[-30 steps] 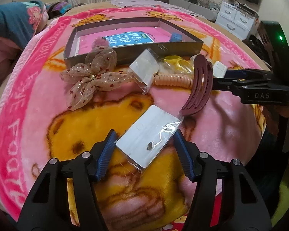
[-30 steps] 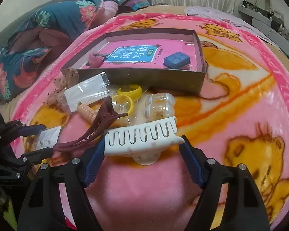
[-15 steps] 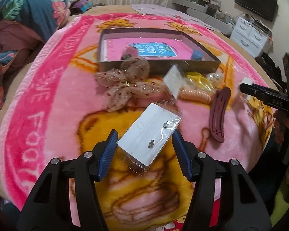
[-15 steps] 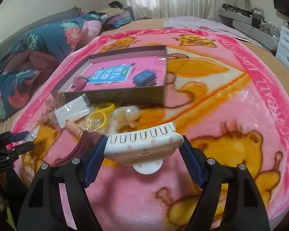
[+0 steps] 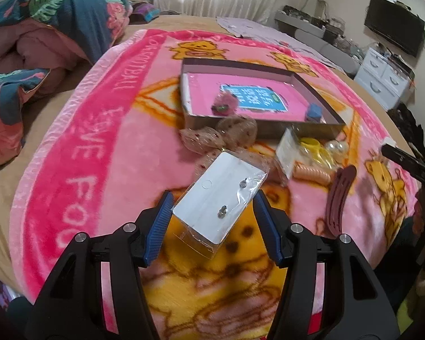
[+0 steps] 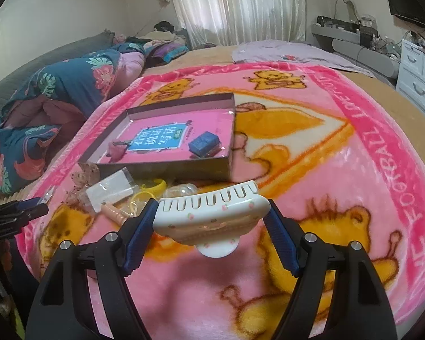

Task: Organize jewelry
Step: 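Carry the earring bag and white claw clip over the grey tray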

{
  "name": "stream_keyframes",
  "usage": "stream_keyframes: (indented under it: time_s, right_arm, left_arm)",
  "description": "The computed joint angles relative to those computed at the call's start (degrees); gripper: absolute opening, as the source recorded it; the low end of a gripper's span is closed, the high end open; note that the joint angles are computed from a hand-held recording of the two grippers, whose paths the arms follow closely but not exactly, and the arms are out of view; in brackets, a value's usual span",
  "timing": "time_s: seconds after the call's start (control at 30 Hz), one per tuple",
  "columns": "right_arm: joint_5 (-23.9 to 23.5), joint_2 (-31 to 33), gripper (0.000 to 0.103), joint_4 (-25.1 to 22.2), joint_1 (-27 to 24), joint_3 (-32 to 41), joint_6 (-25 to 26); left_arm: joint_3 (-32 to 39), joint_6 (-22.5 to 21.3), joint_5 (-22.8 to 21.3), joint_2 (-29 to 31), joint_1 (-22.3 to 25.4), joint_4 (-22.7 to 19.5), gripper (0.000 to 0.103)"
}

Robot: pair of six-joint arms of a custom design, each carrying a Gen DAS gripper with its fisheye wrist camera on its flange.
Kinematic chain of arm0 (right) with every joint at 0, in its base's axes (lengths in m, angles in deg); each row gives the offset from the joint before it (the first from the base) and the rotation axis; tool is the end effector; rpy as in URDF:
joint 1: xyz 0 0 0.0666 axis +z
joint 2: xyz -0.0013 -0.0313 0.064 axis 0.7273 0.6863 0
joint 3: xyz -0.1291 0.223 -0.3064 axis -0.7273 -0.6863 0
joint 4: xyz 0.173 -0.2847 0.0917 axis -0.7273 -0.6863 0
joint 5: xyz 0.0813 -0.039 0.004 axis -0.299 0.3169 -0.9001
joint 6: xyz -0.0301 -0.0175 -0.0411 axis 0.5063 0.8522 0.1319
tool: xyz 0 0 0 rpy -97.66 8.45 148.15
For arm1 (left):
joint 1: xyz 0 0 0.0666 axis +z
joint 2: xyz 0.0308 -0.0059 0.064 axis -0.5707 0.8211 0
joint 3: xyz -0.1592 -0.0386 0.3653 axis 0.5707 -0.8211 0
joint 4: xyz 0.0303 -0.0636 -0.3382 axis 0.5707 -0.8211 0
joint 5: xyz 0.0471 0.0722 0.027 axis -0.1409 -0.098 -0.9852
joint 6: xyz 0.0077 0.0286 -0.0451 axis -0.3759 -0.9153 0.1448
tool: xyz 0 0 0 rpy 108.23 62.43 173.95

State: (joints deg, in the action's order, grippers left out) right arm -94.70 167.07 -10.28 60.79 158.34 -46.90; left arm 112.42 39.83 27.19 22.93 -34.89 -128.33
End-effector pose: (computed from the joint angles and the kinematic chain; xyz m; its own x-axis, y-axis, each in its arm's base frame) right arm 0.5878 0.1614 0.4510 -0.5909 -0.3113 -0.7443 -0.5962 0.7900 0.1430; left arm 0.4337 0.0022 0.4297 -0.6923 -0.3198 -0.6469 -0.2983 0.9431 -0.1469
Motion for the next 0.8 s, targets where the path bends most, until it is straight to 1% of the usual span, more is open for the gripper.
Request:
stream_keyframes:
  time_s: [0.23, 0.37, 0.53, 0.63, 0.8]
  right_arm:
    - [-1.20, -0.08, 0.074, -0.45, 0.65, 0.86, 0.59]
    - [-0.81, 0.07, 0.074, -0.73, 1.64, 1.89, 1.71]
    - [-1.10, 1.47, 0.074, -2.48, 2.77, 5.35, 2.94]
    - [-1.38, 2.35, 0.074, -3.21, 3.50, 7.87, 3.75]
    - [-2.66, 4.80, 0.074, -5.82, 4.87, 13.76, 4.93]
  left_arm:
    - [1.95, -0.50, -0.75, 0.35, 1.58, -0.08, 0.050]
    - [4.46, -1.40, -1.13, 1.60, 1.99, -0.99, 0.050]
    - [7.86, -1.87, 0.03, 3.49, 2.31, -1.32, 0.050]
    - [10.01, -2.43, -0.05, 4.66, 2.01, -1.62, 0.050]
    - [14.35, -3.65, -0.40, 6.89, 1.29, -2.64, 0.050]
